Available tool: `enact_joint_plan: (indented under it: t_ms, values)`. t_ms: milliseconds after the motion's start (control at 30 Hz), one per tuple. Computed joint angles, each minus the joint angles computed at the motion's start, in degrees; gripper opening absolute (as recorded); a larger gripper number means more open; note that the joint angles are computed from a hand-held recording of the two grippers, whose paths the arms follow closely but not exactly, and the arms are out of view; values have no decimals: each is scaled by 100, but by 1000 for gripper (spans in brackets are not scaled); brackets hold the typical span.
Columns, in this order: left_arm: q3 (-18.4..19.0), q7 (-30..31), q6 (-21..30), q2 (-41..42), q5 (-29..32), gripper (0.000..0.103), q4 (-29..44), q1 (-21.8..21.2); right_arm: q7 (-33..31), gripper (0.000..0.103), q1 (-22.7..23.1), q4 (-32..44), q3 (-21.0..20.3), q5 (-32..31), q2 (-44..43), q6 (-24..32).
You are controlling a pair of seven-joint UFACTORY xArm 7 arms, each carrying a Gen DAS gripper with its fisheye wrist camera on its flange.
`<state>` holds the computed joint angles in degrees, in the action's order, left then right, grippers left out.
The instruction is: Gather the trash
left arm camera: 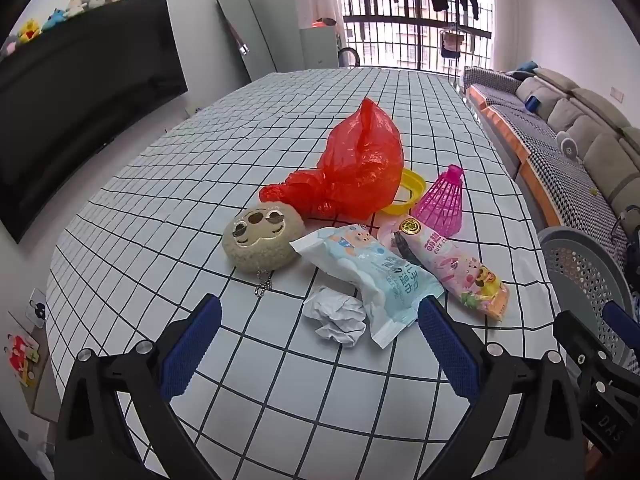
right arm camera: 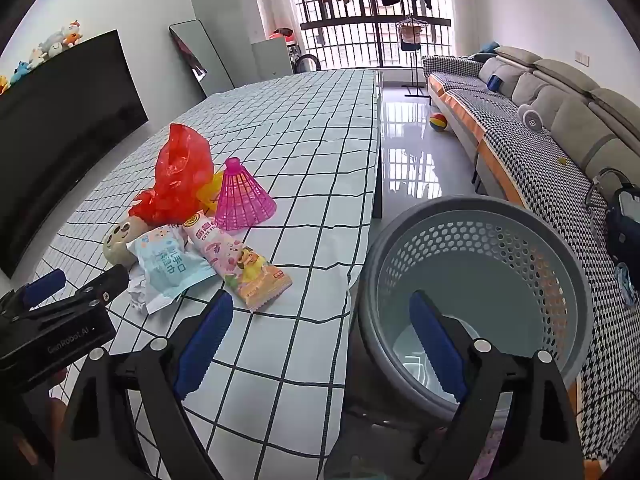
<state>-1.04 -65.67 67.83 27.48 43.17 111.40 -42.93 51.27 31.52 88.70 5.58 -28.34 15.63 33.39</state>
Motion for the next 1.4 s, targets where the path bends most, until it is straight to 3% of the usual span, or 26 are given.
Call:
enact_joint_plan:
  t_ms: [1400]
  values:
    - [-93,-201,35,-208,241,97,-200,-70,266,86,-77,-279,72,-220,-295,-185]
